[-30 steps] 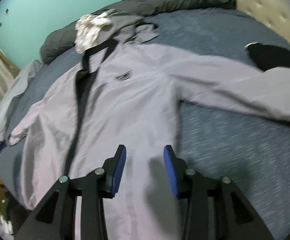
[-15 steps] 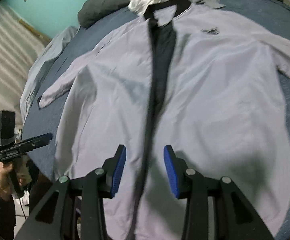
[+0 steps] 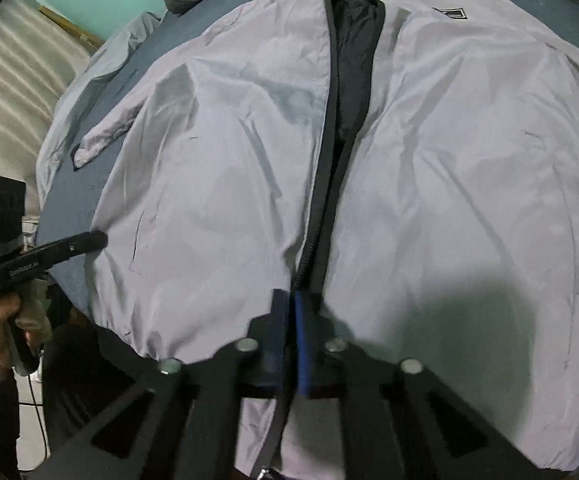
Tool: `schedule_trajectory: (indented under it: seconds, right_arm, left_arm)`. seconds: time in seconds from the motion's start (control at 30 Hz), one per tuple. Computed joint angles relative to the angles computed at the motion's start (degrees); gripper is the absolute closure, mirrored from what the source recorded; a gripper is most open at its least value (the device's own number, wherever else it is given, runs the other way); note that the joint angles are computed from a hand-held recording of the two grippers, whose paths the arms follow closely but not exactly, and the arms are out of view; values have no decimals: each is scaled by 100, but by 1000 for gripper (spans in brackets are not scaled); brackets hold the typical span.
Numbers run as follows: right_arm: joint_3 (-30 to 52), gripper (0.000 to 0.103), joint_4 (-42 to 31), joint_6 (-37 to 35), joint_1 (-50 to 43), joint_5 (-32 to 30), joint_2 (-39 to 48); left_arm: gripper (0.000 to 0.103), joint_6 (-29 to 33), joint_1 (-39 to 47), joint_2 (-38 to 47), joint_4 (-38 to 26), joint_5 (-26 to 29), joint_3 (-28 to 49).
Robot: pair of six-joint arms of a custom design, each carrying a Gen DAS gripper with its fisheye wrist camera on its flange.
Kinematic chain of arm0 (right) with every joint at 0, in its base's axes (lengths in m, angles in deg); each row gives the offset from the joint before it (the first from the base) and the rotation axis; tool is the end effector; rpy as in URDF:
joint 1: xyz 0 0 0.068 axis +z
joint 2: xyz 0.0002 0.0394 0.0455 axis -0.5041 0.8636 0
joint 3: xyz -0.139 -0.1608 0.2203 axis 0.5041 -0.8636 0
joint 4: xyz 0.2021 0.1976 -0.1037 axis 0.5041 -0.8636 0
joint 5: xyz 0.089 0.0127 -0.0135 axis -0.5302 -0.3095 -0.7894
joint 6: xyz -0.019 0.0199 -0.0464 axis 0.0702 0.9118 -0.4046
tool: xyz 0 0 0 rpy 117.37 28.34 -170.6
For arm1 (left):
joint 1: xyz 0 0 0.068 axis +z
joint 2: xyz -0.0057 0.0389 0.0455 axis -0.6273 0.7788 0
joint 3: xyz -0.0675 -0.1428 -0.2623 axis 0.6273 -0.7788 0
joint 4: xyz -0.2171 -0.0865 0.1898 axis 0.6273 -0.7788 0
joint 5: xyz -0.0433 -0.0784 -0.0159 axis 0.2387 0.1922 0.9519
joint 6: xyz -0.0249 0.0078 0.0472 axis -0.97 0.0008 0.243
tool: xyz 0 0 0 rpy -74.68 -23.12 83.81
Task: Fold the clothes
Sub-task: 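Grasp the black zipper placket near the hem with the right tool, then move the right tool along the zipper to the collar and grasp it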
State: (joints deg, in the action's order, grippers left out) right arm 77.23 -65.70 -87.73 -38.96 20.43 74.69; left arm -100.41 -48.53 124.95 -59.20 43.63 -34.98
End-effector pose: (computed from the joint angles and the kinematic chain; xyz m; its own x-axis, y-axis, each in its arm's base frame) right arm 0.4352 -0.0494 0.1708 -0.6866 -0.6608 -0.3031 -0.7208 0.5644 0.4022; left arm 0.2172 -0.0410 0.1869 -0.7402 -0.5918 -0.3193 -0.4308 0.7819 -0.4506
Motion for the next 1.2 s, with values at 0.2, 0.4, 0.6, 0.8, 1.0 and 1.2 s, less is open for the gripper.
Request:
schedule_trajectory:
  seconds: [0.2,0.4,0.6,0.8,1.0,1.2]
  right_arm:
    - [-697,100,683,-140,9,160,-377]
    - [-998,100,1143,138,164,409,-411]
    - [-744,100,801,-163,163,534,-345]
    - [-763,99,753,-113,93,409,-302]
    - [-510,99,273,-317,-30,300,-179]
    - [745,73,-342,-50,-143,-414,247]
  left_arm:
    - [100,-77,404,420,102,357,-197]
    - [103,53,417,716,-107,269,-206]
    - [103,-1,39,-214,-678,-536,57]
    - [103,14,-464,116,-604,-853,604]
    - [102,-71,-594,493,-215,-749,599]
    - [86,191,-158,576,-133,-745,778]
